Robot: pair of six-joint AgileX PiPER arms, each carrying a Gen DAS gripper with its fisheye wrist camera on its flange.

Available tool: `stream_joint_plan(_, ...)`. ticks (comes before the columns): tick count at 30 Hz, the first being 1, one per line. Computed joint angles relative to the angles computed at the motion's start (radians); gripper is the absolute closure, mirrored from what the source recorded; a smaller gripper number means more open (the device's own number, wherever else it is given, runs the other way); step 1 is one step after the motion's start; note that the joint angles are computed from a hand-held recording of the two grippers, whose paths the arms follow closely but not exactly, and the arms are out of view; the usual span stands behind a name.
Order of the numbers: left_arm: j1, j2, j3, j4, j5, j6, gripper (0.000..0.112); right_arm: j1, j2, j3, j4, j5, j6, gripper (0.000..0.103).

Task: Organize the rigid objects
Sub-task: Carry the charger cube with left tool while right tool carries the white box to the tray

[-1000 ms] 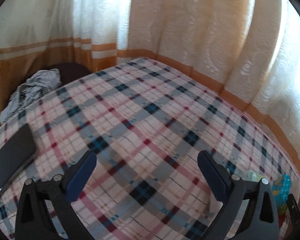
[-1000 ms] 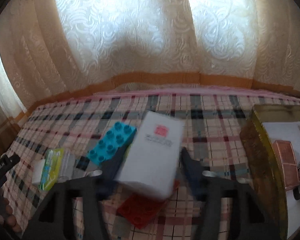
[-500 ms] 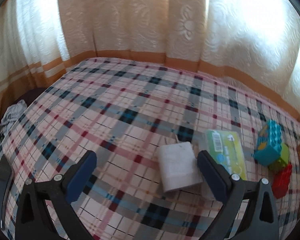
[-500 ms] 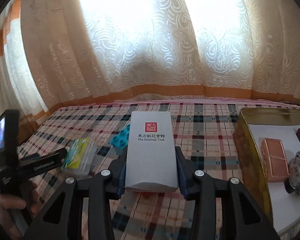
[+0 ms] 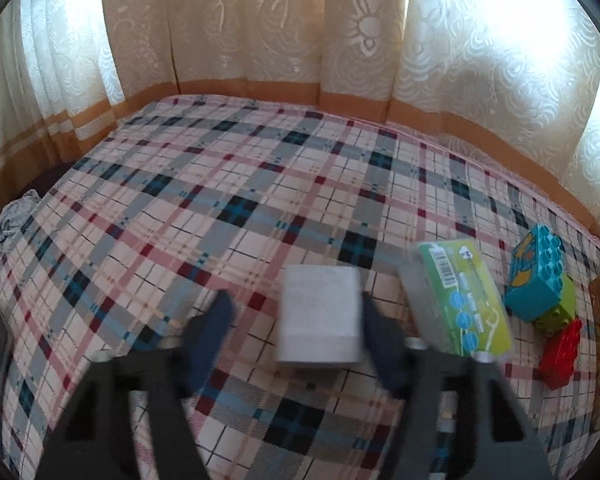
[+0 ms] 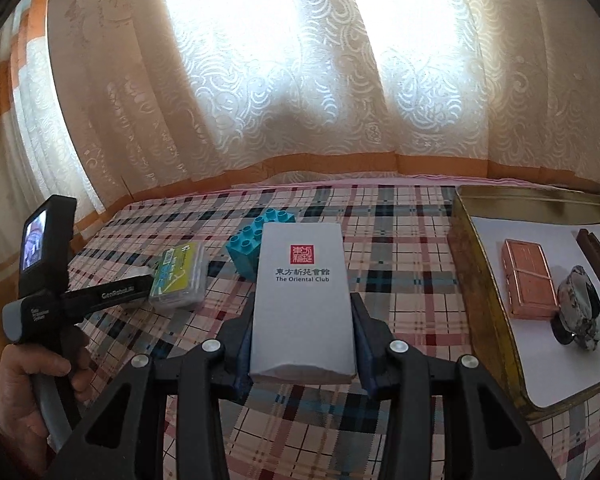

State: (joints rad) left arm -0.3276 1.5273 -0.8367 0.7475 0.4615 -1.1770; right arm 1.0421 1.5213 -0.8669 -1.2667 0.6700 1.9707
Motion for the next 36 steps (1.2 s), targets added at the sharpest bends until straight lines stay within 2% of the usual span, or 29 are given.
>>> stream_joint_plan(1,0.005,-0.007,0.007,0.003,-0.009,-0.003,0.076,0.001,-0.001,0.001,-0.003,0.001,0.005,0.059)
stream_joint_plan(6,0.042,-0.043,0.049,-0.038,-0.091,0.024,0.076,0.012,-0.003,0.006,-0.034,0.022,0.030,0.059)
stream_joint_plan(9,0.017,-0.095,0.106,0.174,-0.108,-0.227,0.076,0.046,-0.002,0.006,-0.073,0.087,0.052,0.059)
stream_joint_plan(13,-0.077,-0.188,0.183,0.534,-0.021,-0.627,0.076,0.111,0.004,0.002,-0.124,0.224,0.079,0.059)
stream_joint_plan(14,-0.096,-0.198,0.194,0.587,0.000,-0.687,0.076,0.133,0.007,0.002,-0.140,0.272,0.088,0.059)
stream_joint_plan(18,-0.174,-0.232,0.222,0.709,0.083,-0.816,0.076,0.168,0.014,-0.001,-0.168,0.364,0.095,0.059)
stream_joint_plan(23,-0.271,-0.242,0.233,0.750,0.199,-0.869,0.076,0.170,0.015,0.000,-0.171,0.380,0.092,0.059)
stream_joint_plan(36,-0.430,-0.212,0.222,0.720,0.342,-0.888,0.076,0.190,-0.026,0.038,-0.178,0.417,0.103,0.059)
